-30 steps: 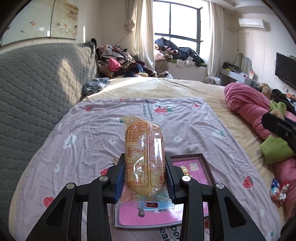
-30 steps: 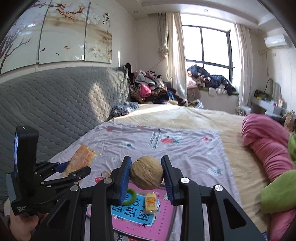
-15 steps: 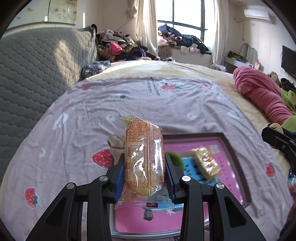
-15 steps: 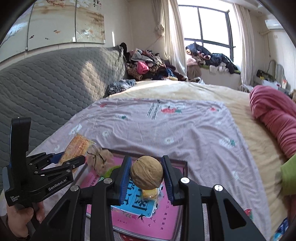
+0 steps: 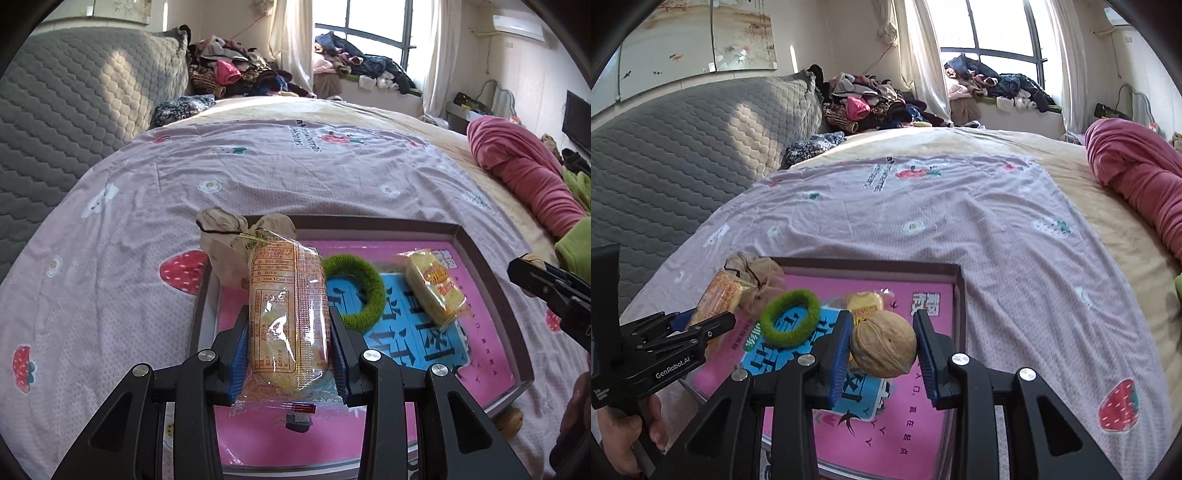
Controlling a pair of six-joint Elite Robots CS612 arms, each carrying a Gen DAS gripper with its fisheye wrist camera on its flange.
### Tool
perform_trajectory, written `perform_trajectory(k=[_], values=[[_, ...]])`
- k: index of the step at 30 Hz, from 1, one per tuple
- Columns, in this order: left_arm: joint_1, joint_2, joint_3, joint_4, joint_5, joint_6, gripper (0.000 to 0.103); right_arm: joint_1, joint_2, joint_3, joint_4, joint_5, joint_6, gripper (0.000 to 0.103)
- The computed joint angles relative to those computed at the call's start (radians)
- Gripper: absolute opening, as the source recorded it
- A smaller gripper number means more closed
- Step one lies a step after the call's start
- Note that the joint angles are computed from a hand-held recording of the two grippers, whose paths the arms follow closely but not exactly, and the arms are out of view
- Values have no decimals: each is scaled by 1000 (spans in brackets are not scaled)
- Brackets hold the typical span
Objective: Organize objects
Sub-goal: 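Lower the bread roll packet with the left gripper while the right gripper lowers the walnut onto the book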
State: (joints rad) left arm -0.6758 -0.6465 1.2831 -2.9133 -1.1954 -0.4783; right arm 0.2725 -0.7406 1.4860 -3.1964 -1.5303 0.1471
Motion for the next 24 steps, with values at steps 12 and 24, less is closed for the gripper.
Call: perform_trajectory(k=[12,24], values=[[-2,11,10,-4,12,-3,39,-5,8,8,3,-2,-2,34],[-1,14,20,6,-5,-9,39,-3,26,-18,104,-14,-18,34]])
